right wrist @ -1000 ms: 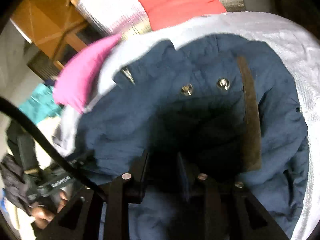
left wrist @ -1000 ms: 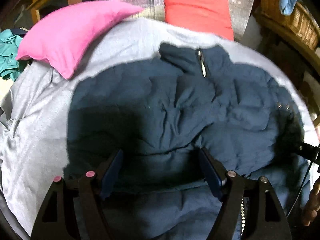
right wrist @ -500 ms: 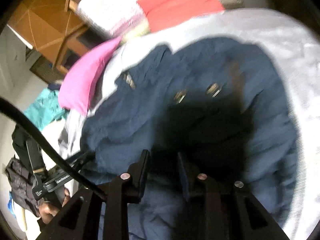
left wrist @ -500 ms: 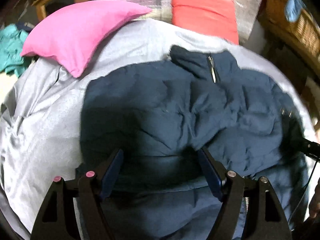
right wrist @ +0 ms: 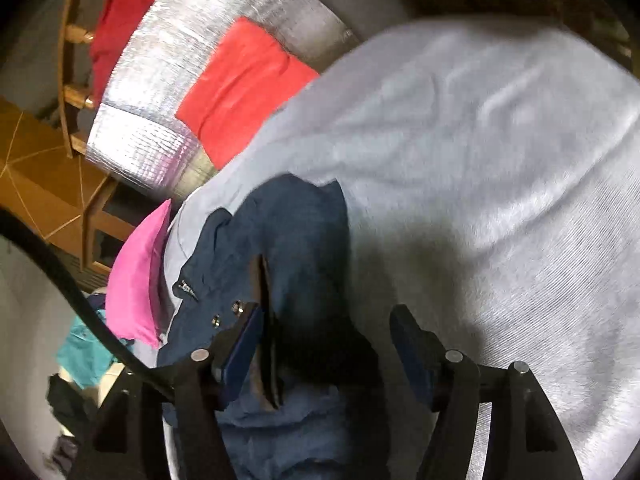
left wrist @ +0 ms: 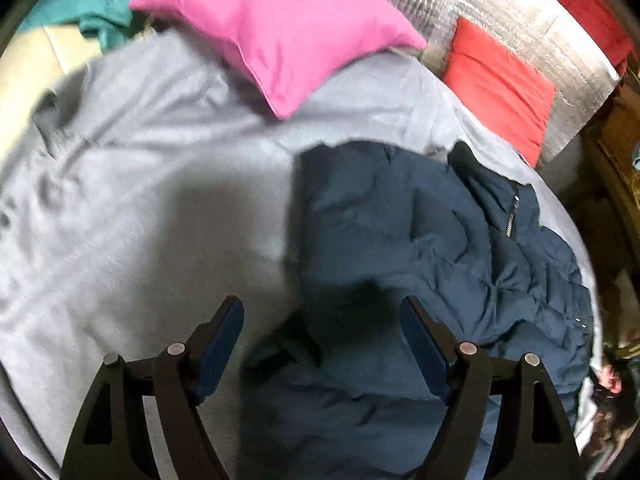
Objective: Fold large clothes
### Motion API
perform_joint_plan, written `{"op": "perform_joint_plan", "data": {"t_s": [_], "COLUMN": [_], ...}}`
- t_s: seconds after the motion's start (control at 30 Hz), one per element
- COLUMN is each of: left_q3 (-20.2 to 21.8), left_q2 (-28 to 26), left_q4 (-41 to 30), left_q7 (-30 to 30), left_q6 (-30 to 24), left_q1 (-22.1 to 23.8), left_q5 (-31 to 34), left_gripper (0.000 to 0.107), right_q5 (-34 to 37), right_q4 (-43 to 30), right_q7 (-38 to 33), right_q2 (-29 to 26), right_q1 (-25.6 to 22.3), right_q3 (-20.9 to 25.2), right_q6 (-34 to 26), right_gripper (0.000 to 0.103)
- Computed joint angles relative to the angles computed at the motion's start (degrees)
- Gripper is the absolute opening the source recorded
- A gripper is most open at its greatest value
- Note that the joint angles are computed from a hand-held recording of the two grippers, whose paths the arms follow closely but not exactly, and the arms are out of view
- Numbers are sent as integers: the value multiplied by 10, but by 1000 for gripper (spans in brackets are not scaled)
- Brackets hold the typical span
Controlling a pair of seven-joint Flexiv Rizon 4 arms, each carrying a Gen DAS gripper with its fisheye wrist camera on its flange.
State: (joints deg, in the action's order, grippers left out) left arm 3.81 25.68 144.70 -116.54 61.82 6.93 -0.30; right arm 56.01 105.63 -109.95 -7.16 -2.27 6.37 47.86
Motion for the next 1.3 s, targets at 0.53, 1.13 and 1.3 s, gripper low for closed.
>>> {"op": "perform_joint_plan", "data": {"t_s": [0.53,1.13,1.3], "left_q3": [16,-30,-2], "left_q2": [-26,-42,-25], "left_q4": [25,-16,-5], "left_q7": [77,-6,11], "left_q6": [39,15,20], "left_q1": [-52,-18,-39], "left_q5": [-97,30,-10], "left_gripper": [81,68,68], "right_q5": [-23,-127,-111], "right_q4": [-4,34,24], "right_q7": [-60,8,1], "right_q2": [-19,-20,-13], "right_q1": [36,69,56], "right_q3": [32,43,39], "right_q6": [-9,90,58], "right_gripper": [85,48,60]}}
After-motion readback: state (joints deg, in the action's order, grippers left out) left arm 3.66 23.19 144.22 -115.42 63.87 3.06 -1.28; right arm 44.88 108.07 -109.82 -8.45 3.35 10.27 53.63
